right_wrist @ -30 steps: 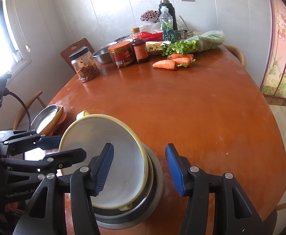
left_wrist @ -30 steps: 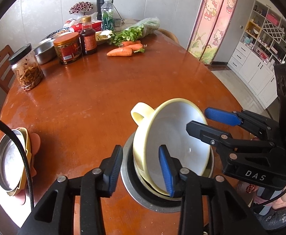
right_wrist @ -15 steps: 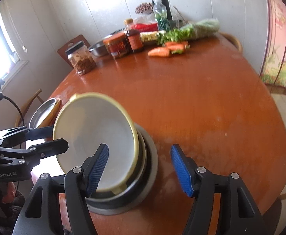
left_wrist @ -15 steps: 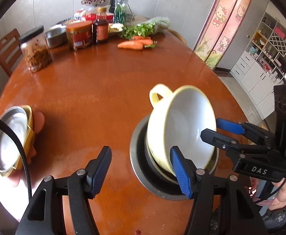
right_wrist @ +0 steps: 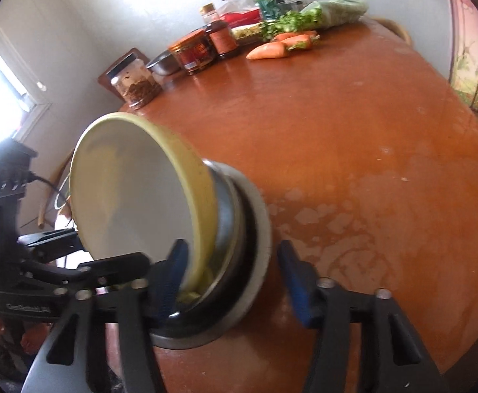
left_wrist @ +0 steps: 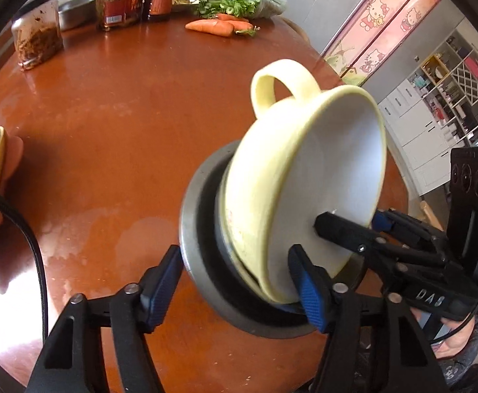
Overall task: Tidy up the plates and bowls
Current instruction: 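Close both grippers on the steel basin rim, then lift the nested basin stack with both grippers and carry it over the grey pan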
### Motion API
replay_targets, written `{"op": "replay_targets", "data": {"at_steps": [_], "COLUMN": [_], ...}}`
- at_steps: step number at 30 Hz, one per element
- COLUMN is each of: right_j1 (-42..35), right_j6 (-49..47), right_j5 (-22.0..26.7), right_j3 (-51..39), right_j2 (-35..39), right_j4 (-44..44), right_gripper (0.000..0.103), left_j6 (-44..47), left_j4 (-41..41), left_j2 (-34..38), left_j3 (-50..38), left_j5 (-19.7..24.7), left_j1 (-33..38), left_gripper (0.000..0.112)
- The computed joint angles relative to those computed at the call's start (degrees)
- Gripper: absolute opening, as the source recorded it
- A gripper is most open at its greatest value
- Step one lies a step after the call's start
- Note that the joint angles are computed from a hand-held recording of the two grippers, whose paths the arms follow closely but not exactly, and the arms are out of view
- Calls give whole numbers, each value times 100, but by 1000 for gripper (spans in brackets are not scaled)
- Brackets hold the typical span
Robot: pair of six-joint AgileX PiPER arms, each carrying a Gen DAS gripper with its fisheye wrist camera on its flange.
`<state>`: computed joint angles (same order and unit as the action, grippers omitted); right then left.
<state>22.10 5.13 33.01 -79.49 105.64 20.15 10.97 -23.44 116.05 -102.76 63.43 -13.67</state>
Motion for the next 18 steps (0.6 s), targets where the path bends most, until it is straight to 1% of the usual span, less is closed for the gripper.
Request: {"op": "replay_targets", "data": {"at_steps": [3, 6, 10, 13, 15, 18], "right_j1": [154, 202, 302, 451, 518, 655], "right_j6": [427, 608, 689, 775, 758, 721], "right_j5": [72, 169, 331, 467, 532, 806], "right_j3": [-168, -317, -661, -1117, -1475, -2262], "right_j2": [63, 144, 291, 483, 653, 1025], "right_j4": [-516, -680, -765, -929, -867, -825], "right_gripper": [48, 47, 46, 46, 44, 43], "left_j6": [-152, -217, -219, -259, -246, -209], "left_j4": [201, 282, 312, 398, 463, 554], "left_j2": [42, 70, -12, -104, -202, -341], "left_j3": [-80, -167, -175, -209, -195, -245], "left_j5": [-62, -48, -94, -124, -125, -139], "left_j1": [-72, -58, 133, 319, 456, 723], "left_gripper": [60, 60, 59, 59, 60, 59]}}
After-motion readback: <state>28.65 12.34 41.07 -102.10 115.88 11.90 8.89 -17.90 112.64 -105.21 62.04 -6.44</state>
